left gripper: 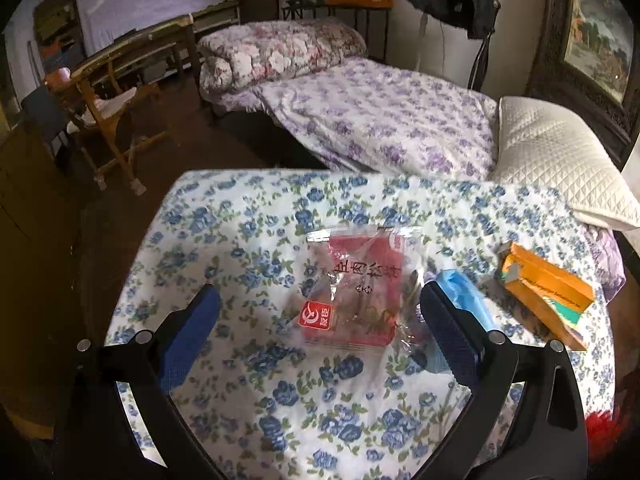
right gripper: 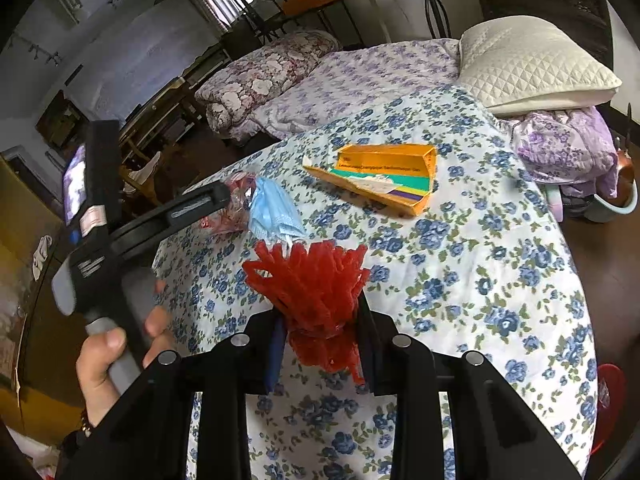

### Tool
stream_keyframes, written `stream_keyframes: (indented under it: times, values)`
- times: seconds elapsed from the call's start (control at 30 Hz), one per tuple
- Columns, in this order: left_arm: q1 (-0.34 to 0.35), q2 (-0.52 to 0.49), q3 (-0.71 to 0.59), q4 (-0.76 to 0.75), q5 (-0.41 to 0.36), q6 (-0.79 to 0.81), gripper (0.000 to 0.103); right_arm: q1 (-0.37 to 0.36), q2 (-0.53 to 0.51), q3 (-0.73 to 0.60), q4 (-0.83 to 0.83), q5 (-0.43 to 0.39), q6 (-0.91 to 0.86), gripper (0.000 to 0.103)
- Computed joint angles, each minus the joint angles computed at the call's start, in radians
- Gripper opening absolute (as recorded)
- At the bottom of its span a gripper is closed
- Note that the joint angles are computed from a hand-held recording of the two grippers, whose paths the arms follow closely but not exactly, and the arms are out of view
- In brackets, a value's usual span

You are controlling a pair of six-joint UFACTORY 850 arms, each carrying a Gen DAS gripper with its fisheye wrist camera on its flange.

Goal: Collect trash
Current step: 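Grasp the red plastic bundle with the right tool while the left tool grasps the clear snack bag, then carry the clear snack bag and red bundle toward the wastebasket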

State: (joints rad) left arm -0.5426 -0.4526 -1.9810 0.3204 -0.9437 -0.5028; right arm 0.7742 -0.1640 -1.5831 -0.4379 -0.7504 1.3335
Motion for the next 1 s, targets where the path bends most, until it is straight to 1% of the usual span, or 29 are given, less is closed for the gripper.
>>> stream_keyframes:
  times: [0.03, 0.07, 0.1, 0.13, 0.17, 0.2, 0.23, 0.27, 0.33, 0.4, 0.43, 0.47, 0.57, 0.7, 0.77, 0.87, 0.93, 1.0]
  values:
    - [0.005, -0.007, -0.001, -0.018, -0.003, 0.009, 0.096, 0.000, -0.002, -0.002, 0.003, 0.002, -0.007, 0.032]
    - [0.012, -0.008, 0.003, -0.034, 0.000, 0.013, 0.092, 0.000, -0.004, -0.004, 0.006, 0.005, -0.014, 0.032]
    - [0.018, -0.006, 0.011, -0.049, 0.009, 0.014, 0.086, 0.001, -0.006, -0.005, 0.008, 0.007, -0.019, 0.032]
    - [0.030, -0.003, 0.020, -0.092, 0.023, 0.035, 0.067, 0.001, -0.007, -0.006, 0.010, 0.009, -0.021, 0.032]
    - [0.041, -0.005, 0.020, -0.135, 0.023, 0.060, 0.051, 0.001, -0.007, -0.007, 0.012, 0.011, -0.022, 0.032]
    - [0.050, -0.004, 0.026, -0.164, 0.028, 0.075, 0.044, 0.001, -0.008, -0.007, 0.013, 0.012, -0.022, 0.032]
    - [0.057, 0.003, 0.042, -0.180, 0.044, 0.083, 0.042, 0.003, -0.009, -0.008, 0.010, 0.011, -0.019, 0.032]
    - [0.059, 0.013, 0.061, -0.172, 0.063, 0.078, 0.040, 0.004, -0.011, -0.011, 0.003, 0.007, -0.016, 0.032]
    - [0.055, 0.023, 0.075, -0.133, 0.068, 0.056, 0.038, 0.009, -0.019, -0.018, -0.018, -0.010, -0.012, 0.032]
    - [0.056, 0.037, 0.086, -0.131, 0.075, 0.047, 0.034, 0.013, -0.036, -0.033, -0.044, -0.047, -0.011, 0.031]
    - [0.058, 0.048, 0.093, -0.140, 0.077, 0.046, 0.031, 0.010, -0.040, -0.033, -0.040, -0.052, -0.016, 0.031]
    - [0.059, 0.060, 0.098, -0.149, 0.079, 0.045, 0.029, 0.006, -0.043, -0.033, -0.035, -0.052, -0.020, 0.031]
    - [0.054, 0.115, 0.125, -0.160, 0.091, 0.034, 0.028, -0.003, -0.038, -0.021, -0.028, -0.042, -0.021, 0.031]
    - [0.029, 0.204, 0.173, -0.159, 0.078, -0.002, 0.028, -0.014, -0.024, 0.000, -0.010, -0.009, -0.024, 0.031]
    - [-0.004, 0.265, 0.220, -0.136, 0.067, -0.040, 0.028, -0.014, -0.024, -0.001, -0.010, -0.006, -0.025, 0.031]
    - [-0.067, 0.321, 0.270, -0.063, 0.048, -0.074, 0.028, -0.009, -0.028, -0.006, -0.015, -0.010, -0.027, 0.031]
    - [-0.093, 0.346, 0.293, -0.048, 0.060, -0.064, 0.028, -0.004, -0.033, -0.013, -0.023, -0.021, -0.028, 0.031]
    - [-0.099, 0.368, 0.313, -0.039, 0.073, -0.074, 0.028, 0.000, -0.038, -0.017, -0.024, -0.028, -0.031, 0.031]
